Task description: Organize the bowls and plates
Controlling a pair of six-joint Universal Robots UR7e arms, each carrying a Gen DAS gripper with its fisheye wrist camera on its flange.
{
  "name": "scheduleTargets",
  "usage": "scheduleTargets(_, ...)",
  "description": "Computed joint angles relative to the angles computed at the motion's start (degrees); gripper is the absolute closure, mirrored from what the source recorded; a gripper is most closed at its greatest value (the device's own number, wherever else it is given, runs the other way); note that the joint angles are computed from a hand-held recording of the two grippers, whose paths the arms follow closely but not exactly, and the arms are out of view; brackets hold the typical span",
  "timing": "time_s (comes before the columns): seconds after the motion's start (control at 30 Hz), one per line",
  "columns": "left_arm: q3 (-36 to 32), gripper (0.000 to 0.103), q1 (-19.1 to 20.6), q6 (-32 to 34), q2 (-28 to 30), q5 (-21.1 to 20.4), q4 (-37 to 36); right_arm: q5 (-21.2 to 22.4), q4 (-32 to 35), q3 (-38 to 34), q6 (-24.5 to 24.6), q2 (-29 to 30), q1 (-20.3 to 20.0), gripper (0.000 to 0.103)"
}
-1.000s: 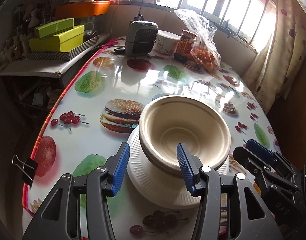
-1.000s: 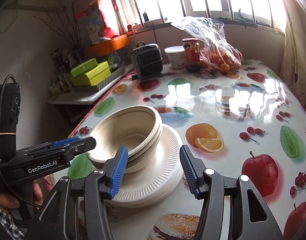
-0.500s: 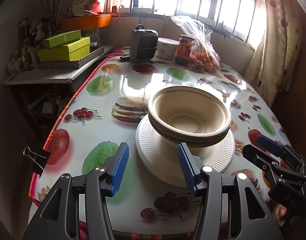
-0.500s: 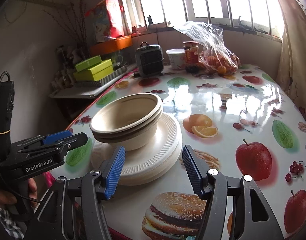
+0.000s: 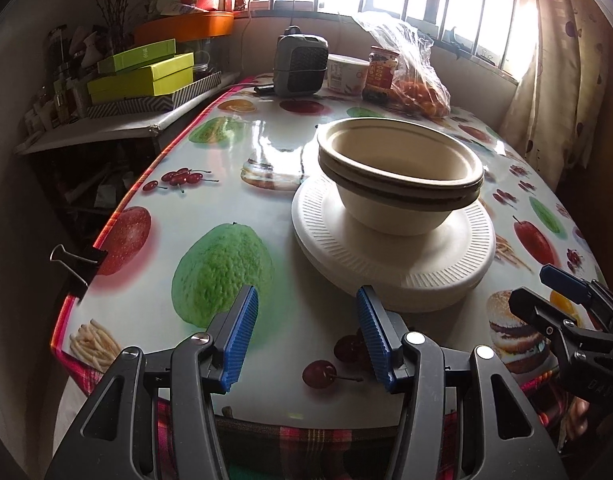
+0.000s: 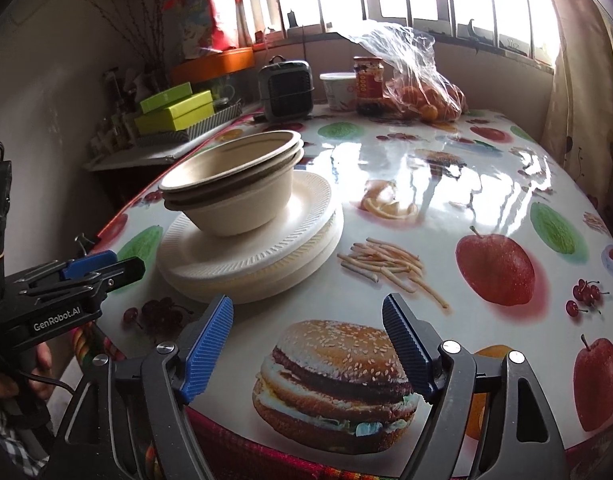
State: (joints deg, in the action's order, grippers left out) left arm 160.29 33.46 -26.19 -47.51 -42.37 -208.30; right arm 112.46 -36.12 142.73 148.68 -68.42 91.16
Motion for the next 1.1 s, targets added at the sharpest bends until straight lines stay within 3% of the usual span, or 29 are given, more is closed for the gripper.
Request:
scheduleTargets(0.77, 0.7, 0.051, -2.0, -6.6, 1.5, 2.4, 3.9, 1.3, -2.8, 1.0, -0.1, 2.5, -1.0, 0.023)
scheduleTargets(1.1, 0.7, 0.051, -1.6, -5.1, 1.8, 1.5, 2.1, 1.0, -3.0, 1.1, -0.2, 2.4, -1.6, 0.023)
